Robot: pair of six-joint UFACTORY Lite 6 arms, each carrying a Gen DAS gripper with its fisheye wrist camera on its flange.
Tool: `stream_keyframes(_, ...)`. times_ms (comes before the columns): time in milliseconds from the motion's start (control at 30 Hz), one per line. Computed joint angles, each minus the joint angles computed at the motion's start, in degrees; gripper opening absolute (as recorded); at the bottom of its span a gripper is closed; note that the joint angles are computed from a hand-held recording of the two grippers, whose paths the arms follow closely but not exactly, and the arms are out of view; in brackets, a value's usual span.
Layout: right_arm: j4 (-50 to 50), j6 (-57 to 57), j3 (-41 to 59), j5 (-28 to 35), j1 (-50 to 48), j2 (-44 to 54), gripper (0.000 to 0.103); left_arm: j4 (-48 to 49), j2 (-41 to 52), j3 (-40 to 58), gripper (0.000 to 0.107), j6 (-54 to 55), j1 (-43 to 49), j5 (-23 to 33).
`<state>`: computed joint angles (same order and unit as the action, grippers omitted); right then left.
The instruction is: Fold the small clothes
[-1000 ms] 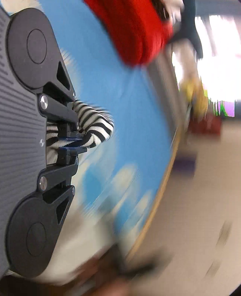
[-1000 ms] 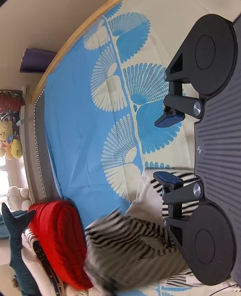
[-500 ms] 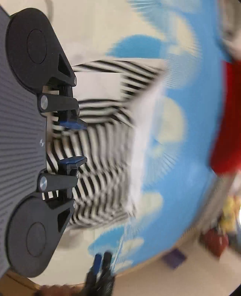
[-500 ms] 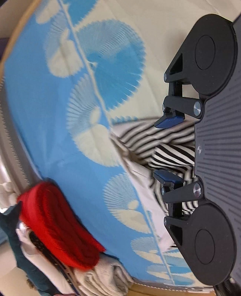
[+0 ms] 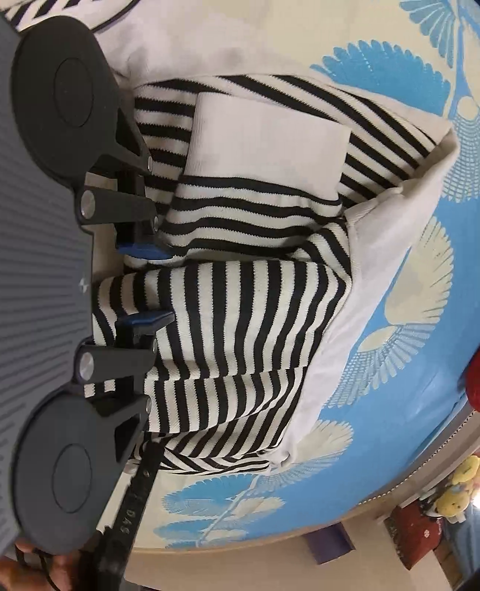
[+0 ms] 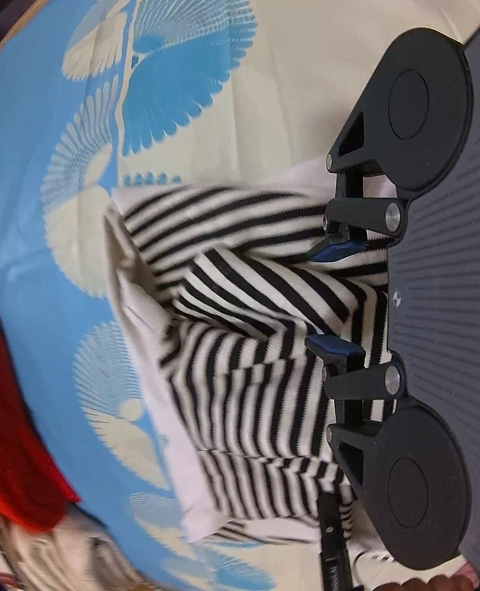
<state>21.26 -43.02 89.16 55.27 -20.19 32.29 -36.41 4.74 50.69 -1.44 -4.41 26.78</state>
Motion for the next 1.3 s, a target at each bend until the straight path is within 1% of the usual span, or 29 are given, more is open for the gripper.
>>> stream_keyframes(33,-0.09,-0.2,-1.02,-0.75,0.56,-0.36,0.045,0.22,0.37,0.1,0.031,-0.39,-0.27,-0.37)
stream_keyframes(100,0.32,-1.8,-2.82,-1.86,1.68,-1.28,0.033,-0.29,1.33,1.25,0.0,0.75,-0.14,0.13)
stream_keyframes(167,1.05,-3.78,-4.19,-2.8,2.49,-2.64,0.007,8.79,-2.64,2.83,0.0,-4.88,-0.07,0.36)
stream_keyframes(200,3.08,-5.07,-4.06,-2.06,1.99,-3.08,0.006,14.78,-6.94,3.52,0.0,-7.9,0.38,0.34)
stream_keyframes(233,7.5,-6.13,-1.96,1.07,0.47,-2.86,0.004,20.78,-10.78,4.61,0.0,-11.5,0.57,0.2)
stream_keyframes(300,19.49,-7.38,5.71,11.71,-4.51,0.4,0.004,27.58,-18.81,5.7,0.0,-14.45,1.74,-0.94)
stream_keyframes(333,25.47,-5.02,10.59,17.7,-7.54,2.93,0.004,27.38,-22.08,5.04,0.001,-13.22,2.7,-2.18)
stream_keyframes(367,29.27,-1.84,14.73,22.21,-9.86,5.51,0.003,24.78,-23.93,4.06,0.001,-10.63,3.83,-2.89)
stream_keyframes(400,30.67,1.82,18.6,25.05,-11.52,7.78,0.003,21.9,-24.15,3.46,0.001,-8.17,4.97,-2.18)
stream_keyframes(433,29.67,4.7,21.0,25.49,-12.33,9.44,0.003,20.29,-22.23,3.79,0.002,-6.57,5.66,0.24)
stream_keyframes(467,26.27,6.84,21.38,23.66,-12.18,10.42,0.003,19.43,-19.13,4.72,0.013,-5.07,5.91,3.44)
stream_keyframes(500,20.49,9.16,20.84,21.1,-11.31,10.92,0.004,19.84,-14.93,6.17,0.019,-4.1,5.59,7.53)
stream_keyframes(533,14.49,10.7,17.97,17.12,-10.28,11.4,0.006,22.64,-11.77,6.99,0.023,-5.53,4.57,9.36)
stream_keyframes(567,8.5,13.23,16.53,14.58,-9.19,11.86,0.012,27.04,-10.46,6.42,0.024,-9.36,3.81,9.01)
stream_keyframes(600,4.12,15.91,17.35,14.0,-8.51,13.11,0.012,29.05,-10.14,6.11,0.024,-11.54,4.14,8.81)
stream_keyframes(633,2.12,17.34,19.07,14.49,-8.09,14.32,0.012,28.65,-9.64,6.33,0.028,-12.08,5.09,8.66)
stream_keyframes(700,3.73,15.49,19.03,13.91,-7.83,13.47,0.015,22.66,-10.22,5.52,0.033,-9.68,8.63,7.84)
stream_keyframes(767,5.93,11.62,17.7,11.93,-7.36,10.75,0.036,19.51,-9.09,6.09,0.035,-10.74,10.05,7.66)
stream_keyframes(800,6.36,10.3,17.21,10.84,-6.96,9.81,0.04,17.21,-8.08,6.06,0.035,-9.78,10.73,7.57)
stream_keyframes(833,6.5,8.91,16.2,9.64,-6.44,8.75,0.04,14.99,-7.12,5.97,0.038,-8.49,11.37,7.76)
stream_keyframes(900,5.49,7.94,17.53,9.66,-5.49,10.0,0.041,9.79,-5.11,5.02,0.043,-5.61,12.27,7.9)
stream_keyframes(933,5.15,7.87,17.37,9.96,-5.11,10.41,0.041,7.46,-4.37,4.17,0.043,-4.66,12.25,7.59)
stream_keyframes(1033,4.0,7.02,15.76,10.21,-3.9,11.12,0.042,2.33,-1.06,2.77,0.043,-2.59,11.78,6.49)
stream_keyframes(1100,2.42,5.76,11.28,7.99,-2.68,8.5,0.042,1.03,0.4,2.42,0.041,-2.28,10.78,5.44)
stream_keyframes(1133,1.83,5.11,9.96,6.9,-2.17,7.96,0.042,1.01,0.63,2.55,0.02,-1.94,10.17,4.88)
stream_keyframes(1167,2.04,4.34,8.68,6.17,-2.05,7.34,0.037,2.04,0.12,2.96,0.003,-2.1,9.57,4.17)
stream_keyframes(1200,2.75,3.65,8.16,5.87,-2.21,7.08,0.027,3.36,-1.23,2.98,0.003,-2.68,9.36,2.63)
stream_keyframes(1233,4.45,3.5,8.33,5.88,-2.73,7.03,0.003,7.08,-4.38,2.64,0.003,-5.64,8.57,0.08)
stream_keyframes(1300,12.73,2.59,10.91,8.4,-5.65,7.67,0.003,19.08,-11.85,1.29,0.003,-13.83,6.73,-6.65)
